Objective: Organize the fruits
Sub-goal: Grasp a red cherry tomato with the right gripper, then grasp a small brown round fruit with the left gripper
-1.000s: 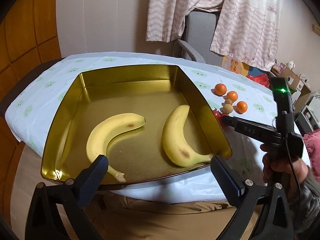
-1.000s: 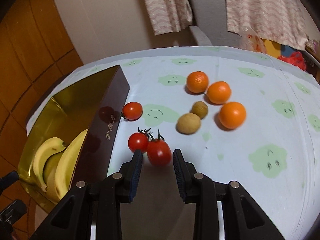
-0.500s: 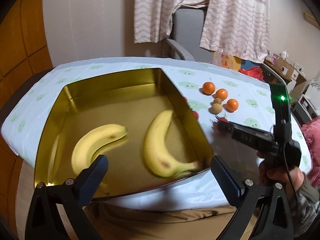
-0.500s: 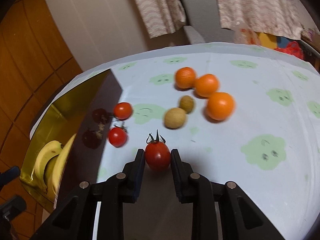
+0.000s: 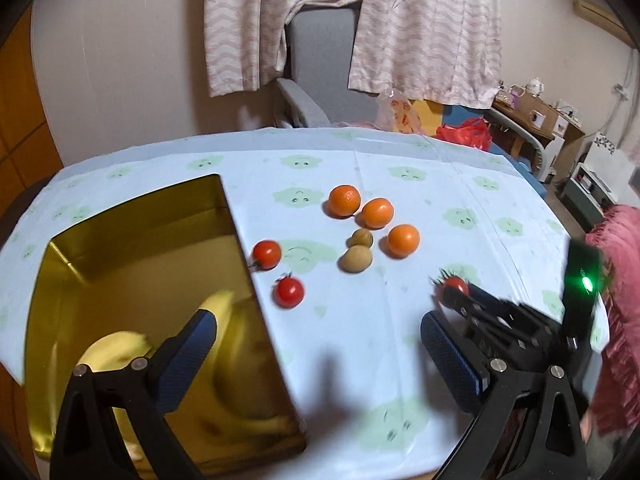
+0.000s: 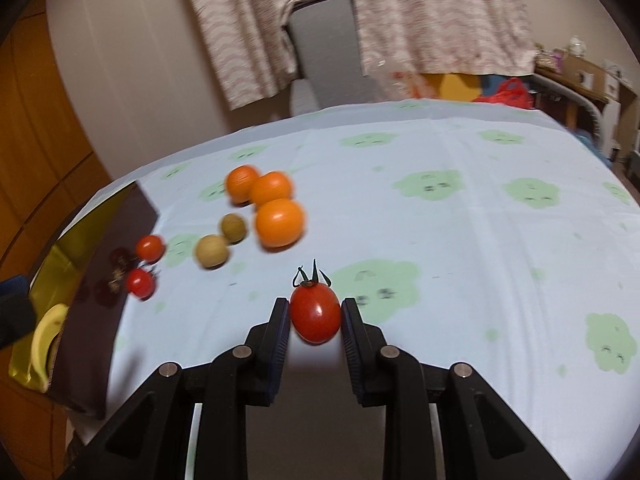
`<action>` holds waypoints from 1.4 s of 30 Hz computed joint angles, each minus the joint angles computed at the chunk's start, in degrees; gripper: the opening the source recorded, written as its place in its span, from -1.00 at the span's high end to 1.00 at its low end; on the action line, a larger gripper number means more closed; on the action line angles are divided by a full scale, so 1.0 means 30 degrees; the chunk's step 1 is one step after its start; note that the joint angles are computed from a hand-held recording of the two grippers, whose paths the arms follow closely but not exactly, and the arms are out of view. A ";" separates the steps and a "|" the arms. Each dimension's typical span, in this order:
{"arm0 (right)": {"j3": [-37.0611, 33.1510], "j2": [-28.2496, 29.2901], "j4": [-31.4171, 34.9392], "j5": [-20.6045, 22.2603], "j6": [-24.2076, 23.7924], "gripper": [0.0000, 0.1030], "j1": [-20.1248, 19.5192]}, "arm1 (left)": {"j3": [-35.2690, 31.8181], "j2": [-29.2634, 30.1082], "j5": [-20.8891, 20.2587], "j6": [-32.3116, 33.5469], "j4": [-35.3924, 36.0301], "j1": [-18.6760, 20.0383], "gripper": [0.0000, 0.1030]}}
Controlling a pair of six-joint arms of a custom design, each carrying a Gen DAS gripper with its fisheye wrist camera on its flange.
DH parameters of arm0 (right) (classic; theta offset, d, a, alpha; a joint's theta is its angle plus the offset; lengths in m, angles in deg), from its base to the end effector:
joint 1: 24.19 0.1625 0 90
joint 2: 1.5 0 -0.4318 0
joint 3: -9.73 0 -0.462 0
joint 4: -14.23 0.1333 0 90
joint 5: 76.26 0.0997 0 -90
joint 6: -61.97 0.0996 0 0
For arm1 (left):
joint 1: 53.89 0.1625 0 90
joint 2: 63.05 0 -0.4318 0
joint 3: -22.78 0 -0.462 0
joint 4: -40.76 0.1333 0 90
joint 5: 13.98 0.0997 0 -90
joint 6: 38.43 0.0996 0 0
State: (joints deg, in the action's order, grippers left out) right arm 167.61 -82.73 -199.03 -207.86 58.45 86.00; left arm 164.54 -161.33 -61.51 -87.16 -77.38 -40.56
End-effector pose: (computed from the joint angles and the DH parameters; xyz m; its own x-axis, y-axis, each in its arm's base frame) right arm 0.1649 -0.2538 0.1610 -0.8522 0.1548 0.4998 -0.2900 0.6555 -0.6973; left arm -0.2941 -0.2758 0.1747 -0.7028 0.3335 -0.6283 0.6218 0.7171 -0.3149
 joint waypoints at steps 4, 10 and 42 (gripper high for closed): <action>0.0232 0.0666 -0.2277 -0.0138 -0.0490 0.49 -0.0390 | -0.0702 0.2123 0.0388 0.0498 -0.1438 0.0679 -0.93; 0.0723 0.0924 -0.4401 0.0946 -0.0901 0.49 -0.1248 | -0.1885 0.4969 -0.0238 0.1274 -0.2916 0.2335 -0.59; 0.1180 0.1398 -0.6343 0.2625 -0.1681 0.48 -0.2269 | -0.1647 0.7279 -0.2299 0.4005 -0.7152 0.3820 0.41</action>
